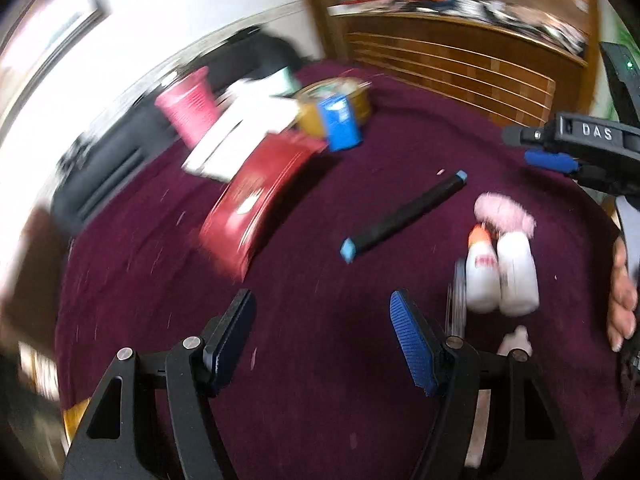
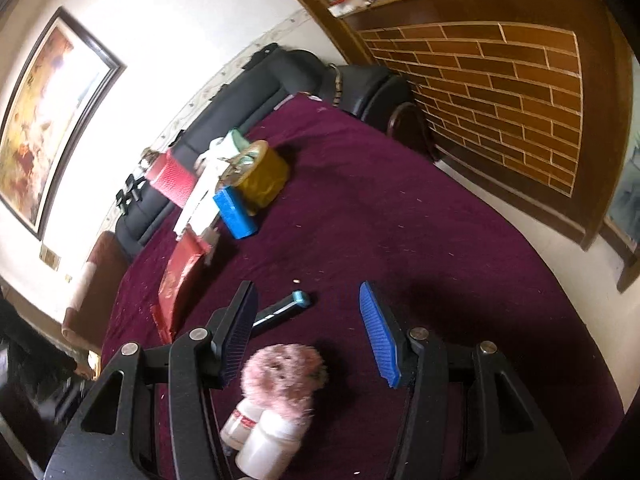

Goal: Organize objects
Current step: 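Grasp the teal-capped black marker with the left tool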

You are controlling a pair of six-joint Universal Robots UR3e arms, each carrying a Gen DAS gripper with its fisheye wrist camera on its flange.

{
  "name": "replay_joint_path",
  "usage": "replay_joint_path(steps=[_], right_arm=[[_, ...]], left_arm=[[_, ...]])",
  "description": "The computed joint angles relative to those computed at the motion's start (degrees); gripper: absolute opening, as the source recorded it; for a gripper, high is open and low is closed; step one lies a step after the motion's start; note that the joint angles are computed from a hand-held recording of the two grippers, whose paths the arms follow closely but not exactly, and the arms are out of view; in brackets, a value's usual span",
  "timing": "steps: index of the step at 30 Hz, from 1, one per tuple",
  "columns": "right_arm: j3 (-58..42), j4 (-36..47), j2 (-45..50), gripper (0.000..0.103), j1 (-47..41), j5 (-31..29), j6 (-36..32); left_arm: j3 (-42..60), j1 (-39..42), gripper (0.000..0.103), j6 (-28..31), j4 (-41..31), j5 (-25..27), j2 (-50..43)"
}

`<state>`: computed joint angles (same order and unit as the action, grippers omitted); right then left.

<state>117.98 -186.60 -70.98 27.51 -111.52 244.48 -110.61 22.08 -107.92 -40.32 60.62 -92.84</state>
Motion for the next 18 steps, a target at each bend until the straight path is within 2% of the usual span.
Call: replay_joint_path(steps=[7, 11, 14, 18], right_arm=[[3.02, -1.07, -2.01, 0.052, -0.29, -2.03, 2.44], [1.87, 0.24, -1.72, 0.052, -1.09, 0.27, 1.11], [0.90, 1.00, -1.17, 0.052, -1.39, 1.54, 0.63], [-0.07, 2.87, -1.16, 0.052, -0.29, -0.82, 0.69]], left_arm=[[7.51, -11.15, 0.063, 3.63, 3.74, 3.37, -11.24], [8.69, -15.59, 0.063, 5.20, 6.27, 6.27, -15.46], [12.65, -17.25, 0.064, 2.75, 2.61, 5.89, -18.25], [14.86, -17.19, 0.064, 0.17, -0.40, 5.29, -19.14]])
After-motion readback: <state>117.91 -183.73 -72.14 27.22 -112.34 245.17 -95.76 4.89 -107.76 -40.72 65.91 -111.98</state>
